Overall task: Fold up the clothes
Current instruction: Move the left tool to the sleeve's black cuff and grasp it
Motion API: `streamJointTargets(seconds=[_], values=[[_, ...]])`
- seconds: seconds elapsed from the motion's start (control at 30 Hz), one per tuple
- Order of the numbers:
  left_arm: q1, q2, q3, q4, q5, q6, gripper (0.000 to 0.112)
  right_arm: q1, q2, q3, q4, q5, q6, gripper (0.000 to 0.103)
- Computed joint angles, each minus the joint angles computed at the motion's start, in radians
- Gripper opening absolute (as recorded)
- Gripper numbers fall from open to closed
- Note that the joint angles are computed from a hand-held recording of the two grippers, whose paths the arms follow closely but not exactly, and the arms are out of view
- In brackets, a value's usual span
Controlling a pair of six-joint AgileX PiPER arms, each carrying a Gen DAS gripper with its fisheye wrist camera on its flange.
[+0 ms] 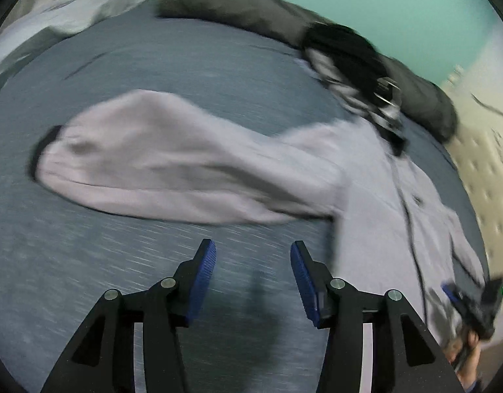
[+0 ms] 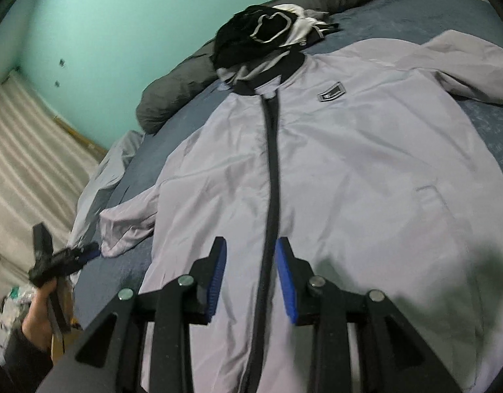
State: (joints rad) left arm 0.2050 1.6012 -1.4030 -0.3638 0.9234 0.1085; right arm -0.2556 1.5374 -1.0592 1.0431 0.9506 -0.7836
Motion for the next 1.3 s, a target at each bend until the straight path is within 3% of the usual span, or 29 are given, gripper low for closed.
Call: streamJointTargets(seconds=[0.13, 0.4, 0.5, 0.6, 0.9, 1.07, 1.13, 1.3], values=[[0.124, 0.091, -0.115, 0.043, 0.04, 0.002, 0.053, -0.007, 0.019, -0.007, 0.036, 0.012, -0.034, 0.031], [0.272, 0.255, -0.259, 0.108, 0.027, 0.006, 0.055, 0.022, 0.06, -0.028, 0.028, -0.011, -0.037, 0.031], [0.307, 0.298, -0.298, 0.132, 0.002, -0.001, 0.056, 0.037, 0.073, -0.034, 0.027, -0.019, -0.029, 0.031], [0.332, 0.336, -0.333, 0.124, -0.024, -0.025, 0.067, 0.049, 0.084, -0.04, 0.026, -0.021, -0.021, 0.031], [0.37, 0.434, -0.402, 0.116, -0.076, -0.017, 0.067, 0.077, 0.078, -0.033, 0.0, -0.053, -0.007, 0.031], [0.397, 0.43, -0.382, 0.018, -0.072, 0.072, 0.041, 0.087, 0.084, -0.033, -0.005, -0.059, 0.0, 0.031], [0.402, 0.416, -0.371, -0.008, -0.059, 0.111, 0.022, 0.088, 0.082, -0.032, -0.003, -0.058, -0.001, 0.031], [0.422, 0.324, -0.326, -0.049, -0.02, 0.174, 0.017, 0.075, 0.071, -0.026, 0.018, -0.051, -0.013, 0.031]])
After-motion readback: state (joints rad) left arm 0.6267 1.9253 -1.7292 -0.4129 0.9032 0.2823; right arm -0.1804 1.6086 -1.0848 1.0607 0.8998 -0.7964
